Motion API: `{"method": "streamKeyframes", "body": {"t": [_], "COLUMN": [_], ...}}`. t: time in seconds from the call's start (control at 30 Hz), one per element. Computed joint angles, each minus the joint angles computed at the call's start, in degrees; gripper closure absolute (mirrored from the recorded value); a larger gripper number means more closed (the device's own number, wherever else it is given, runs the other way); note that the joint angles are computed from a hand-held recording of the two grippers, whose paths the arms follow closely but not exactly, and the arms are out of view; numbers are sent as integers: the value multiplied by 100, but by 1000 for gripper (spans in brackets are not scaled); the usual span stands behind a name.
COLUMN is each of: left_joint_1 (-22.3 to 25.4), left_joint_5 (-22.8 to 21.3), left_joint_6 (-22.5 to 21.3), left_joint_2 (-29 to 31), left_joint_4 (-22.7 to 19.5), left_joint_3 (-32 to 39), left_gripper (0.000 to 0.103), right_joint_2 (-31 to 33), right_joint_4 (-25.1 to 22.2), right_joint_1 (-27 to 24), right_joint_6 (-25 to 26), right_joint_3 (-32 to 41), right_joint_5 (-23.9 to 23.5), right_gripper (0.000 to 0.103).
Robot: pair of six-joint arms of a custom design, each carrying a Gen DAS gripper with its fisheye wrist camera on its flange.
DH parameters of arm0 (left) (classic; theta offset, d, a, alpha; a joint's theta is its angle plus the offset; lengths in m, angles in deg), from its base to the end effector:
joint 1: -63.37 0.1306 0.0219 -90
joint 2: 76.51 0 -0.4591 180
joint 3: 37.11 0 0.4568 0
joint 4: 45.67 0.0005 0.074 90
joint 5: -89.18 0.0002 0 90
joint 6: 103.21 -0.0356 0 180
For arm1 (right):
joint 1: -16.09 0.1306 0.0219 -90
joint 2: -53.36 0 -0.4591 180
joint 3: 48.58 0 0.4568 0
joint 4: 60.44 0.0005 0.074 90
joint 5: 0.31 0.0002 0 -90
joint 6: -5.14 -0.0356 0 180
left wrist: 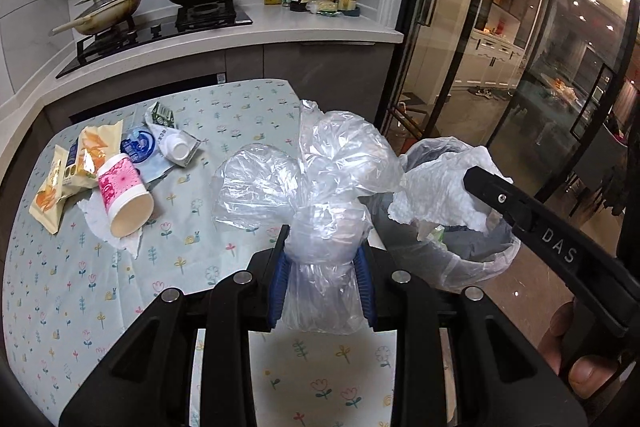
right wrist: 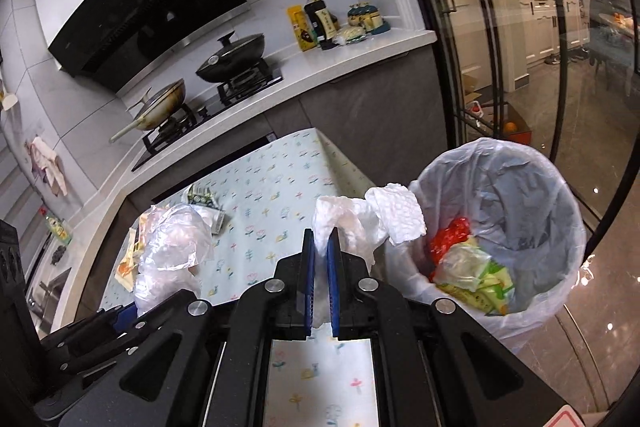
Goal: Collect trash
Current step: 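Carry the clear bag and tissue over the bin and release them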
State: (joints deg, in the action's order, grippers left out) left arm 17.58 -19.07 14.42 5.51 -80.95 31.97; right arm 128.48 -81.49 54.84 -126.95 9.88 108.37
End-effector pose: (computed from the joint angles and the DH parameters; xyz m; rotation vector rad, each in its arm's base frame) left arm 0.3389 -0.3331 0.4024 0.2301 2.3590 -0.2351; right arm 0.3403 0.2578 0.3773 0.2433 2.2085 0.4276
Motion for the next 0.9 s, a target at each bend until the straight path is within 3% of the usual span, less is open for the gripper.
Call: {"method": "streamKeyframes", "body": {"t": [0.4, 0.9], "left_joint_1": [-362, -493], "left_joint_5": [66, 249], "left_joint_6": [-183, -448], "left_joint_2": [586, 1174], "left_joint_4": [7, 2], "left_joint_3": [544, 1074], "left_gripper": [74, 74], "right_joint_2": [-548, -652], "right_joint_4": [-260, -422], "right_joint_1": [-554, -900], "right_joint_6": [-21, -119], "right_joint_3": [-365, -497], "right_joint_5": [22, 21], "right_gripper": [97, 97]}}
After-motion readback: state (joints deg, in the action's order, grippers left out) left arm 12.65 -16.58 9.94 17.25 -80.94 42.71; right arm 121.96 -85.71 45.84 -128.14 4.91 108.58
